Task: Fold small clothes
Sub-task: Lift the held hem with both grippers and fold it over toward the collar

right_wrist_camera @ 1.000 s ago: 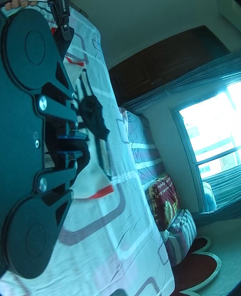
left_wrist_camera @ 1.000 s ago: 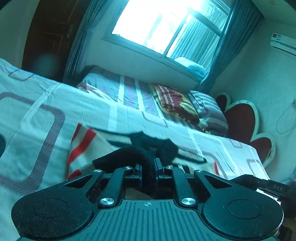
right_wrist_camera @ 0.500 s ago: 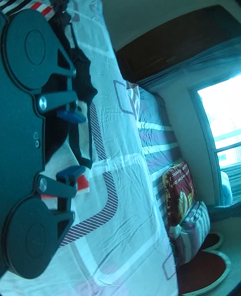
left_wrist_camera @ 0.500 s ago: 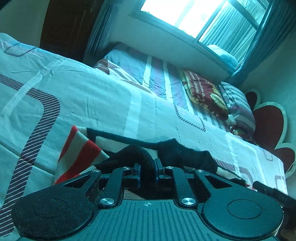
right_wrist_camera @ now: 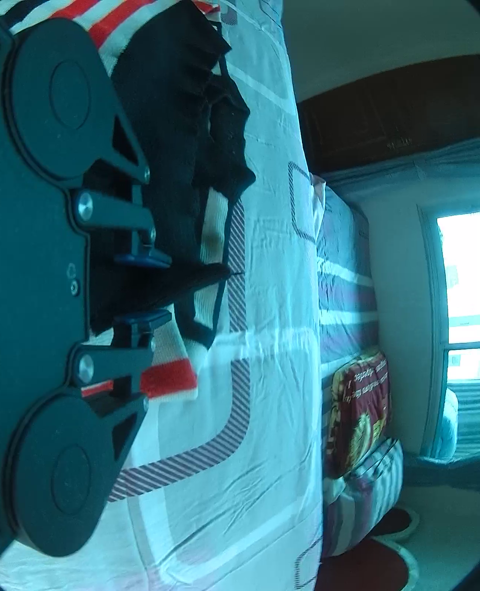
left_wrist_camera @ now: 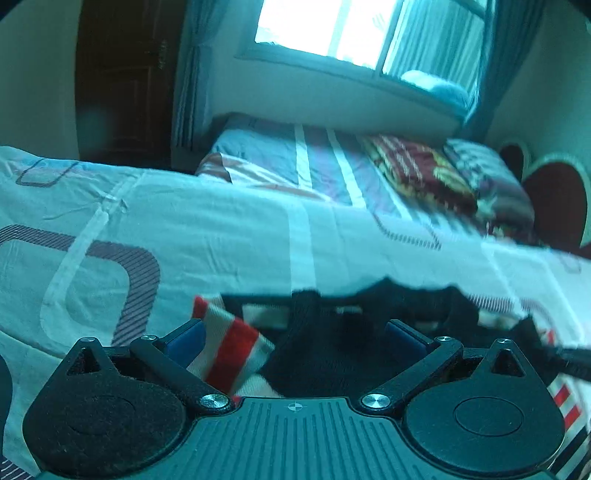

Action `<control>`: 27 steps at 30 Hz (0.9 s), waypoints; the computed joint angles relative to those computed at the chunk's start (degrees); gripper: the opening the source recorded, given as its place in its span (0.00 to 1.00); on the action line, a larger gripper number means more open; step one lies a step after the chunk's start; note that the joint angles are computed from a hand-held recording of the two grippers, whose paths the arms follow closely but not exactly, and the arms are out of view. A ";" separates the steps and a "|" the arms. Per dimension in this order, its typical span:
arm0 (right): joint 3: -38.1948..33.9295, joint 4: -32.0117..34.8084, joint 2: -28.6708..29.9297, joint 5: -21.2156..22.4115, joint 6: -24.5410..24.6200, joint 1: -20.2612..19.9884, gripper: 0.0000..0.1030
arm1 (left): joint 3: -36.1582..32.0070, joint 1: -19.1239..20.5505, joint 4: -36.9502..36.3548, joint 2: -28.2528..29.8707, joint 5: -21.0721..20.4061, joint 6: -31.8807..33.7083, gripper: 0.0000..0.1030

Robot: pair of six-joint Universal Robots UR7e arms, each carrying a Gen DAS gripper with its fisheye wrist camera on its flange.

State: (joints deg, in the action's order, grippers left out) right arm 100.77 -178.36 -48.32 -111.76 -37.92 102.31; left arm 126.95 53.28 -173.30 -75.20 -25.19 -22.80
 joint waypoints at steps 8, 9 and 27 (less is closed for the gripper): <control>-0.02 0.00 0.04 1.11 -1.39 -0.30 0.06 | -0.63 1.52 3.52 2.23 1.22 -0.76 0.36; 0.46 -1.40 -0.19 1.79 -1.56 -0.44 0.06 | -0.57 1.76 2.25 2.44 1.74 0.33 0.31; 0.02 -11.55 2.49 -3.37 -3.69 0.72 0.52 | -1.21 0.45 6.78 2.43 5.87 -4.77 0.33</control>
State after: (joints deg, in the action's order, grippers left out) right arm 100.78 -189.91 -45.83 -115.13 -41.61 103.03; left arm 125.73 53.73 -166.52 -72.77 -19.32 -27.57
